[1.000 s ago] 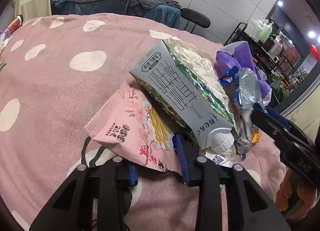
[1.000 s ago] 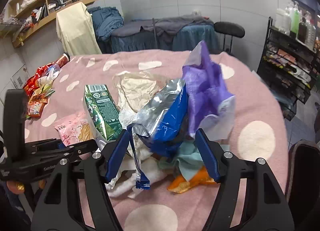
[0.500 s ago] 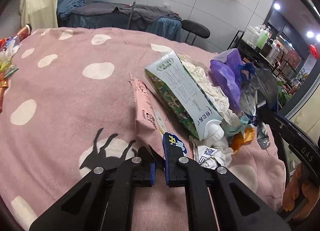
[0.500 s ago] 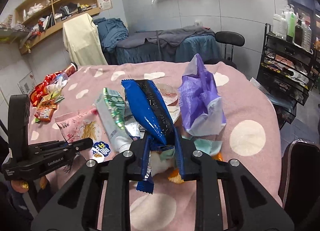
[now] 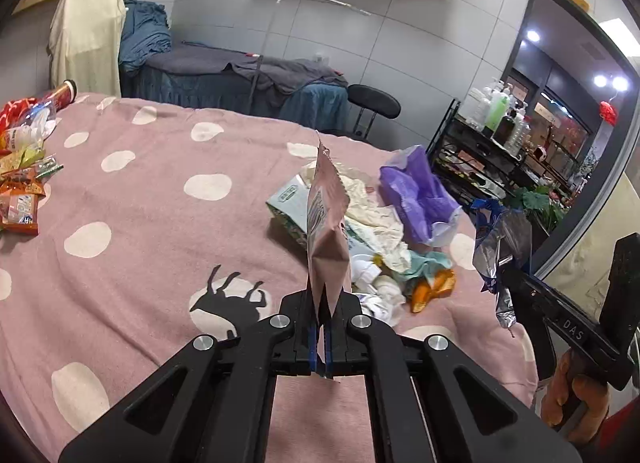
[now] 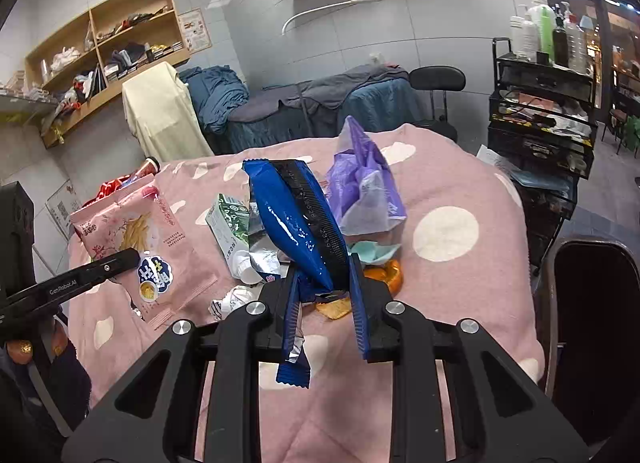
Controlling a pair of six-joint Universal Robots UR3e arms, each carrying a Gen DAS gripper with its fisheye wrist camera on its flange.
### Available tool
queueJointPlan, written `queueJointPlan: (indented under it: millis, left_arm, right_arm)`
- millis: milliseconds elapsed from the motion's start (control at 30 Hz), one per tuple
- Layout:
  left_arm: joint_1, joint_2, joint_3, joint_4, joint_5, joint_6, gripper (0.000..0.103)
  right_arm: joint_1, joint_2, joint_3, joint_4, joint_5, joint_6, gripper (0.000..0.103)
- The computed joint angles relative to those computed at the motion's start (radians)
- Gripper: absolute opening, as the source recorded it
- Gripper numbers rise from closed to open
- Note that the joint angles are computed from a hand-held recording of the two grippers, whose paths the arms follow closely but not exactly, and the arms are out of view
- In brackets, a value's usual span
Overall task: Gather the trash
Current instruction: 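Grasp the pink snack bag with the left tool while the right tool grasps the blue wrapper, then carry snack bag and blue wrapper to the black bin and release them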
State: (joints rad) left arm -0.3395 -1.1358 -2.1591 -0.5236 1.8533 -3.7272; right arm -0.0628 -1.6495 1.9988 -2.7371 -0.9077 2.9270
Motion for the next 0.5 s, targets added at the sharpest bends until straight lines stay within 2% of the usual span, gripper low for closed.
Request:
queueJointPlan:
  millis: [300,500]
  left_arm:
    - [-0.140,-0.153,0.118,0.049,0.056,-0.013,0.003]
    - [-0.210,-0.283,0.214,0.082,0.053,0.007,0.003]
  right_arm:
    - [-0.195,-0.166,0.132,0.090,0.114,-0.062,0.024]
    - [-0.341,-0.265,0.196,0.176,0.165,-0.108,0.024]
